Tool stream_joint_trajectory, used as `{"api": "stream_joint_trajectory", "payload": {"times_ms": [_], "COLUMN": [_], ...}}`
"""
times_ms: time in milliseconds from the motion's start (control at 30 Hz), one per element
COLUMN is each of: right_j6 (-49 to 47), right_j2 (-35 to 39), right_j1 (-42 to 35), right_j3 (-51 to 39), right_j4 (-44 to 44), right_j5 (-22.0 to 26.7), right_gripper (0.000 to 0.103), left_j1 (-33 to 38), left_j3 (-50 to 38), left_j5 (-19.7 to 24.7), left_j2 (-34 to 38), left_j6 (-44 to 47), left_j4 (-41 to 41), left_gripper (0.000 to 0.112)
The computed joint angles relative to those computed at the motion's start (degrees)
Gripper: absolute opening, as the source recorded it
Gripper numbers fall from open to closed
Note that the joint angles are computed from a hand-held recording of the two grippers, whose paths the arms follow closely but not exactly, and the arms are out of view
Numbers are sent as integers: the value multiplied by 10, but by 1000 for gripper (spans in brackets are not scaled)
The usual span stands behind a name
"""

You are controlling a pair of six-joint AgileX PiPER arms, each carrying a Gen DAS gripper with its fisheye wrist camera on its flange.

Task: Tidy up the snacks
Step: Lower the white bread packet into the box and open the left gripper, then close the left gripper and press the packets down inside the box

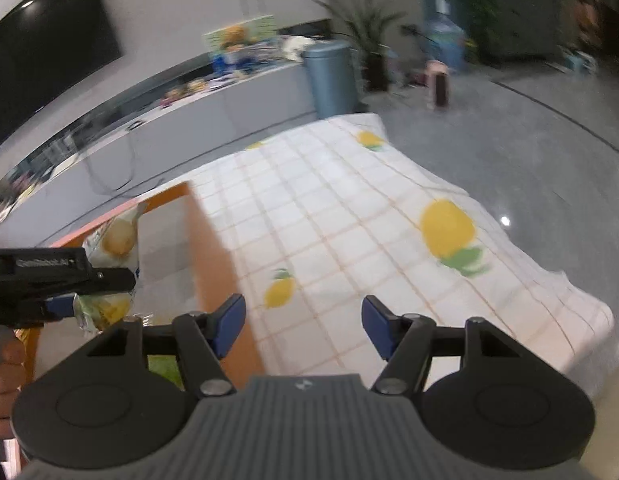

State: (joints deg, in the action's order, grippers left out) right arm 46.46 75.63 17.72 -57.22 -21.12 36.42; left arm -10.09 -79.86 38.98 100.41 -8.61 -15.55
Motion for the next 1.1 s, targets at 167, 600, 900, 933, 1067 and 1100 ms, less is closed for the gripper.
{"api": "stream_joint_trajectory", "payload": {"times_ms": [167,600,900,933,1067,1100], "right_j6": [-19,-24,5,9,1,-1], "right_j2": [6,25,35,34,24,23], "right_j1": [11,50,72,75,77,78], "right_j3": [-4,-30,-41,-40,-34,-34], "right_j4": [8,8,-25,-30,-20,-17], "right_j5": [-1,6,22,21,-1,-3], "right_gripper": [63,63,63,63,63,63], "left_j1": [-25,-43,-42,-43,-59,-55], "left_j3": [-22,-64,-29,-26,-1,5], "left_j5": [-11,59,57,53,10,5], "left_j2": [40,48,-12,-19,-46,-51], "left_j6": [-80,-93,-27,-11,-38,-28], "left_j4": [51,94,78,76,137,127], "left_gripper": [69,88,91,91,92,92]}}
